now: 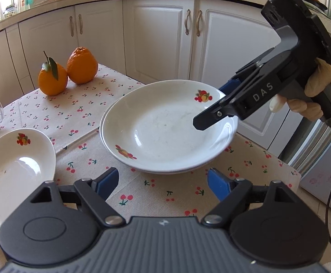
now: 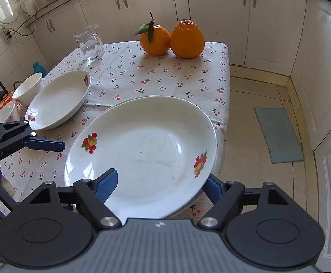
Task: Organize plates and bowls
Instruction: 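Lower the held plate onto the other white plate with the right tool, then open the right tool and withdraw it from the stacked plates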
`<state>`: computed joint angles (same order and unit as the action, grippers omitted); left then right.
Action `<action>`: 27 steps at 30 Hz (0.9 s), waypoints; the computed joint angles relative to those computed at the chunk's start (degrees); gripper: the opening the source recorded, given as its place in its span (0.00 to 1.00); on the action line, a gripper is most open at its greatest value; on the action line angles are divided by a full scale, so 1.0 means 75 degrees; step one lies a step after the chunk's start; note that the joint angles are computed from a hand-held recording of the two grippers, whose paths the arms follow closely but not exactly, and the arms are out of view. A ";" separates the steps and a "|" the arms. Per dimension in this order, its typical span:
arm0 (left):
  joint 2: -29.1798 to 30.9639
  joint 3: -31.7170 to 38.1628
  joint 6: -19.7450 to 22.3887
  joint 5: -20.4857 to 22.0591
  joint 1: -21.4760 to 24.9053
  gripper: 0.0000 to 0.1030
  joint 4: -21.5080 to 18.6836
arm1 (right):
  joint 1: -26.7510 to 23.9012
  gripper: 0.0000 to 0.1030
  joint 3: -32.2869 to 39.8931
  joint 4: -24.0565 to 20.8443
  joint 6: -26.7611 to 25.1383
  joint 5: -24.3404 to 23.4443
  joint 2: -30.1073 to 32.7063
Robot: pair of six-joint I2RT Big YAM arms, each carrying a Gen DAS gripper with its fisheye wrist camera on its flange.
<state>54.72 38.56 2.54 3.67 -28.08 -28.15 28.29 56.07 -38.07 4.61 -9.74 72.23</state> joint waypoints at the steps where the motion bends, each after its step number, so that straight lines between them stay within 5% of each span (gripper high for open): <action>1: -0.0086 -0.0047 -0.0023 -0.0046 -0.0019 0.83 -0.0020 | 0.0024 0.82 -0.0011 -0.0002 0.0011 0.0041 -0.0014; 16: -0.1458 -0.0678 -0.0546 -0.0759 -0.0239 0.84 -0.0587 | 0.0419 0.93 -0.0253 -0.0031 0.0108 0.0602 -0.0339; 27: -0.2180 -0.1118 -0.1786 -0.2262 -0.0176 0.90 -0.1052 | 0.2127 1.00 -0.1050 0.0661 0.0724 0.2007 -0.1235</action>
